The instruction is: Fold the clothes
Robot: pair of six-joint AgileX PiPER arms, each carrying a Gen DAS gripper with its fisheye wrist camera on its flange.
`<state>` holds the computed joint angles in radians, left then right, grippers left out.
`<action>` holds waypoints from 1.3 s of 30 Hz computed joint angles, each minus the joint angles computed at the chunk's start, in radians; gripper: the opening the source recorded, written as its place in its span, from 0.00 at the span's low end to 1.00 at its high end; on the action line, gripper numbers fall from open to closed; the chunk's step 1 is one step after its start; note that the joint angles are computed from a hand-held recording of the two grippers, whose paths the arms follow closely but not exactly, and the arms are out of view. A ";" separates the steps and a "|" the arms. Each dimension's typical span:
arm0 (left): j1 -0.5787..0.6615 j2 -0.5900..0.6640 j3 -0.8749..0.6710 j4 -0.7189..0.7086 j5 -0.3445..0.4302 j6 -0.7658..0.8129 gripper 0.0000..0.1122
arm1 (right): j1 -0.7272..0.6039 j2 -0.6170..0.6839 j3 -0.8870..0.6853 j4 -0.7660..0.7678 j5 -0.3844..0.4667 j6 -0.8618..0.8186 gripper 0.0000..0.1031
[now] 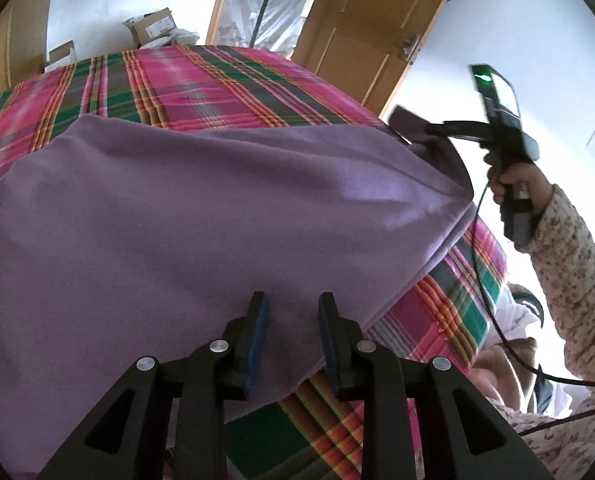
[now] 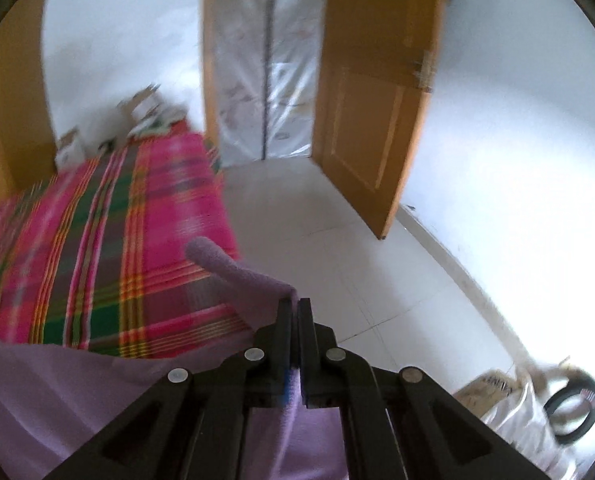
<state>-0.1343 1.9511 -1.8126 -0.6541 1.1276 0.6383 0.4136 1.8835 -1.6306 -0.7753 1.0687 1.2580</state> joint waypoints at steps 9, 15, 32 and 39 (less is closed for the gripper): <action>-0.011 -0.023 0.027 0.026 -0.025 -0.008 0.24 | -0.095 -0.240 0.427 -0.031 -0.238 0.333 0.03; -0.019 -0.039 0.048 0.047 -0.043 -0.001 0.26 | -0.155 -0.304 0.630 -0.047 -0.424 0.528 0.03; -0.024 -0.032 0.026 0.068 -0.027 -0.016 0.26 | -0.171 -0.374 0.710 -0.081 -0.455 0.617 0.02; -0.026 -0.028 0.019 0.071 -0.022 -0.017 0.26 | -0.205 -0.334 0.713 0.050 -0.436 0.588 0.04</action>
<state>-0.1602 1.9229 -1.7934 -0.5828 1.1052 0.6213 0.2083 1.5498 -0.9177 -0.7251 0.6324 1.8461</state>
